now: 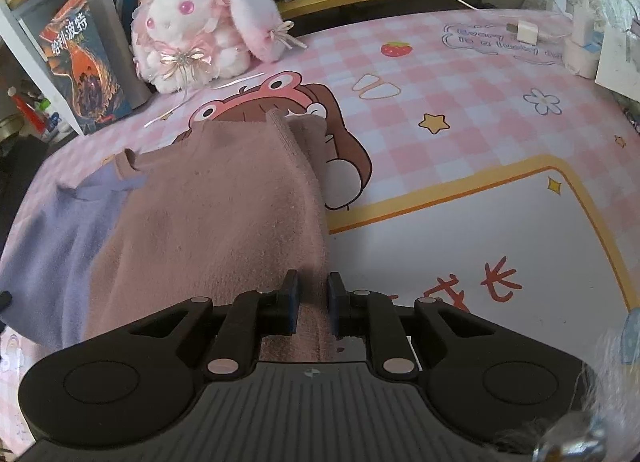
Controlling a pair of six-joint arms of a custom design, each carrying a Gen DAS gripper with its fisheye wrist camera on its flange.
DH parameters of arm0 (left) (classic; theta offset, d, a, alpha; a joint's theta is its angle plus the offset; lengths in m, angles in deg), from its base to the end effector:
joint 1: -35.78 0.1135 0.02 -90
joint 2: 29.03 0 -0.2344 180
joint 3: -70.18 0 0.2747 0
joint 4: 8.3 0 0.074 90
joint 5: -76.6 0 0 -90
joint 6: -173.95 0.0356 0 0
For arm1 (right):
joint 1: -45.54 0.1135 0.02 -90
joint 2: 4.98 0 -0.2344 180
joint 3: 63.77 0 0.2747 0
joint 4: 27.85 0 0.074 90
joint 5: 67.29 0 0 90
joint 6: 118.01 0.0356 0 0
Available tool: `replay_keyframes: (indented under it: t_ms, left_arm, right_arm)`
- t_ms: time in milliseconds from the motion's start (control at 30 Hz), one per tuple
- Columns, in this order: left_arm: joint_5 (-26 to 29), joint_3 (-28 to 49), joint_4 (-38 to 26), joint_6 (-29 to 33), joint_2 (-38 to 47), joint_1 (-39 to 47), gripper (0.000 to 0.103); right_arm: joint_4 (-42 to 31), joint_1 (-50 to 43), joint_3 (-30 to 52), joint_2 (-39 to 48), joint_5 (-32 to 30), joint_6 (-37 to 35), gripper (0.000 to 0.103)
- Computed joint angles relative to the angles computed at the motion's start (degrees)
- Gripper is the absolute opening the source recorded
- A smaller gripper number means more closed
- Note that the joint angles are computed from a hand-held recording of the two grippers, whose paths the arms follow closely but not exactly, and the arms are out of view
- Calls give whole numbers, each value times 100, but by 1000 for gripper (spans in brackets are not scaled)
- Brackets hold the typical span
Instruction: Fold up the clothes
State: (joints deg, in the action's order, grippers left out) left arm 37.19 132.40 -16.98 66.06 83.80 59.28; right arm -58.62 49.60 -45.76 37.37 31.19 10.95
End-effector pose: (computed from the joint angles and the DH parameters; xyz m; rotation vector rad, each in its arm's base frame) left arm 0.3178 0.1082 0.0342 -0.5481 2.3183 -1.0834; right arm 0.1595 0.0061 0.0686 0.8118 2.3868 0.1166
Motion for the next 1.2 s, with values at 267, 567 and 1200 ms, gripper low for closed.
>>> replay_keyframes:
  t_ms: [267,567,1200]
  left_arm:
    - [3,412,305,-567,660,-254,40]
    - [13,836,382,-921,1102,-235,10]
    - [-462,-674,1362,-170,-1117,-297,8]
  right_arm:
    - [88,204,204,451,236,65,14]
    - [226,305,208,581,221,193,14]
    - [1446,126,371,1492,-1444,-696,14]
